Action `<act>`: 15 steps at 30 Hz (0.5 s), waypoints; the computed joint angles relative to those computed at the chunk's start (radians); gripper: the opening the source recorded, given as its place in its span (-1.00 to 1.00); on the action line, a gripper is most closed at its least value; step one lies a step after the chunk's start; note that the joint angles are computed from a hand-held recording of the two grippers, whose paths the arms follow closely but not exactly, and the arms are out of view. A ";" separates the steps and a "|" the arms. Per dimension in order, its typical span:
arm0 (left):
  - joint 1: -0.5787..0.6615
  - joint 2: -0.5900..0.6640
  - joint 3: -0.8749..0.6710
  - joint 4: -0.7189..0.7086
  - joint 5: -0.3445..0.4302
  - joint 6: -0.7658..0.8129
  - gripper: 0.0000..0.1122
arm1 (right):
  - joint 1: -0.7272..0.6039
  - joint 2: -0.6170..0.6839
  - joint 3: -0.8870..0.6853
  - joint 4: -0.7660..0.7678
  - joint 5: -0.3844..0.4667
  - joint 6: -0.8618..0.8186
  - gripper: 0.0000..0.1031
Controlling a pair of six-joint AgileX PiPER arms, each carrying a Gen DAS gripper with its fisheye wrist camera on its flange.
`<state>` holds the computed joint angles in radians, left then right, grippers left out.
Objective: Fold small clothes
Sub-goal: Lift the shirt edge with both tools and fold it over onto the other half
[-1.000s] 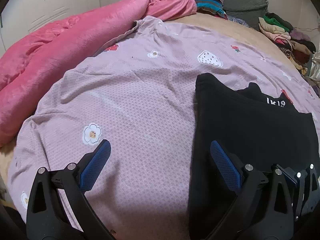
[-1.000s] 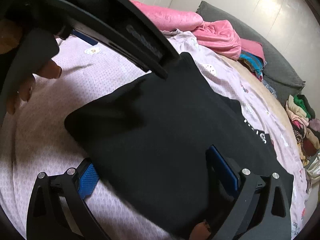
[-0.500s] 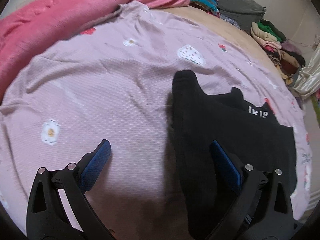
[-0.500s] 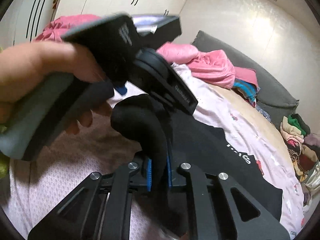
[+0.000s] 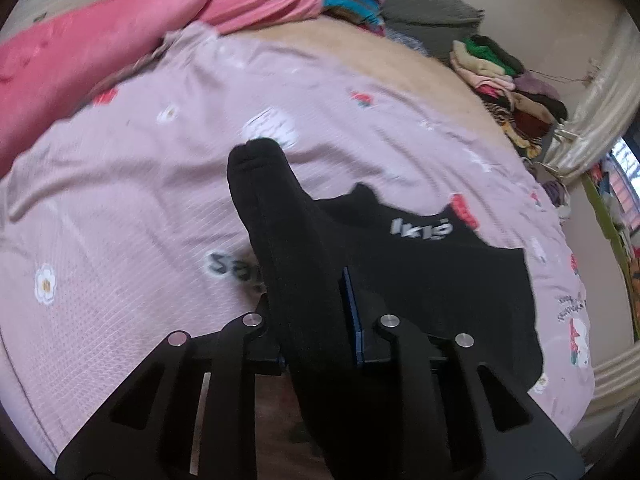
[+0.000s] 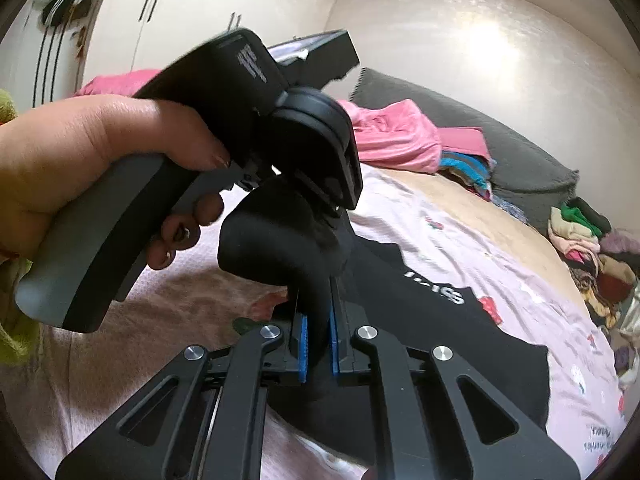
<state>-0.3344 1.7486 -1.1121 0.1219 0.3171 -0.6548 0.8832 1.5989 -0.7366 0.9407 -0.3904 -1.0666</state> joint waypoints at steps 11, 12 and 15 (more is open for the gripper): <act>-0.169 0.016 -0.176 0.242 0.140 -0.232 -0.76 | -0.116 -0.177 0.153 -0.171 0.019 0.221 -0.88; -0.186 0.023 -0.198 0.259 0.159 -0.247 -0.76 | -0.132 -0.185 0.158 -0.199 0.029 0.246 -0.88; -0.228 0.047 -0.254 0.290 0.201 -0.271 -0.76 | -0.183 -0.226 0.191 -0.290 0.054 0.329 -0.88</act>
